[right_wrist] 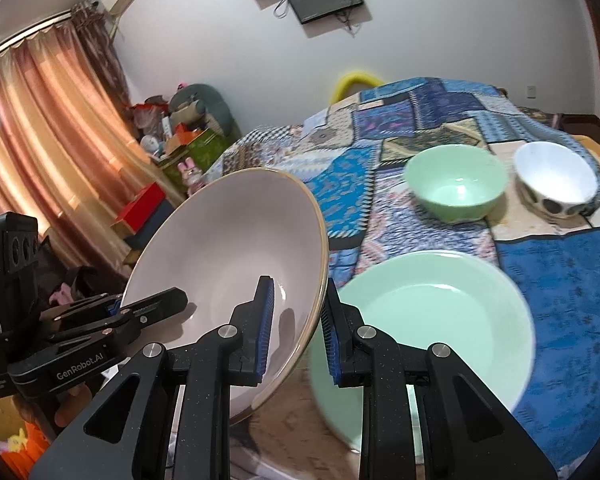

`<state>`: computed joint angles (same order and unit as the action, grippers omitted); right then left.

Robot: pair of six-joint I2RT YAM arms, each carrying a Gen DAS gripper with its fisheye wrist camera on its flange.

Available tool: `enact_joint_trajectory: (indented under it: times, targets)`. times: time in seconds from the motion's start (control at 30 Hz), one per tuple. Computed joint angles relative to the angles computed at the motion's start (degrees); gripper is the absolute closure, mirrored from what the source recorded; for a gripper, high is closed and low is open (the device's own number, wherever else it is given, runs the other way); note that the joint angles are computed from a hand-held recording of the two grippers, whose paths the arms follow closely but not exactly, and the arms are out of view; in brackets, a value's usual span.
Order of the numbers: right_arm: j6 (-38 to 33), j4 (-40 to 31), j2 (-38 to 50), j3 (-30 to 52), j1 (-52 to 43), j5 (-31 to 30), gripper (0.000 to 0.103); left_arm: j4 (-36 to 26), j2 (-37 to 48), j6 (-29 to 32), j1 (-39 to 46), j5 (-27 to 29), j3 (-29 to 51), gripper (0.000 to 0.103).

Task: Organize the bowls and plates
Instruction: 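Lift and carry the pink bowl beside the plate stack with both tools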

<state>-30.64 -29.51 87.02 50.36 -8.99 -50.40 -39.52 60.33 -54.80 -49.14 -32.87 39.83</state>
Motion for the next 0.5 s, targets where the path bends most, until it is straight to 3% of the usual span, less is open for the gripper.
enact_joint_trajectory:
  times: [0.23,0.5]
  targets:
    - [2.7,3.81,-2.52,-4.33,5.74,3.95,0.082,-3.75,-5.61,-4.02,-0.7,-2.2,-4.81,0.083]
    - [5.78,7.41,-1.39,-6.14,9.87,7.96,0.082,0.99,-8.64,-2.32,3.92,1.12,-11.36,0.083]
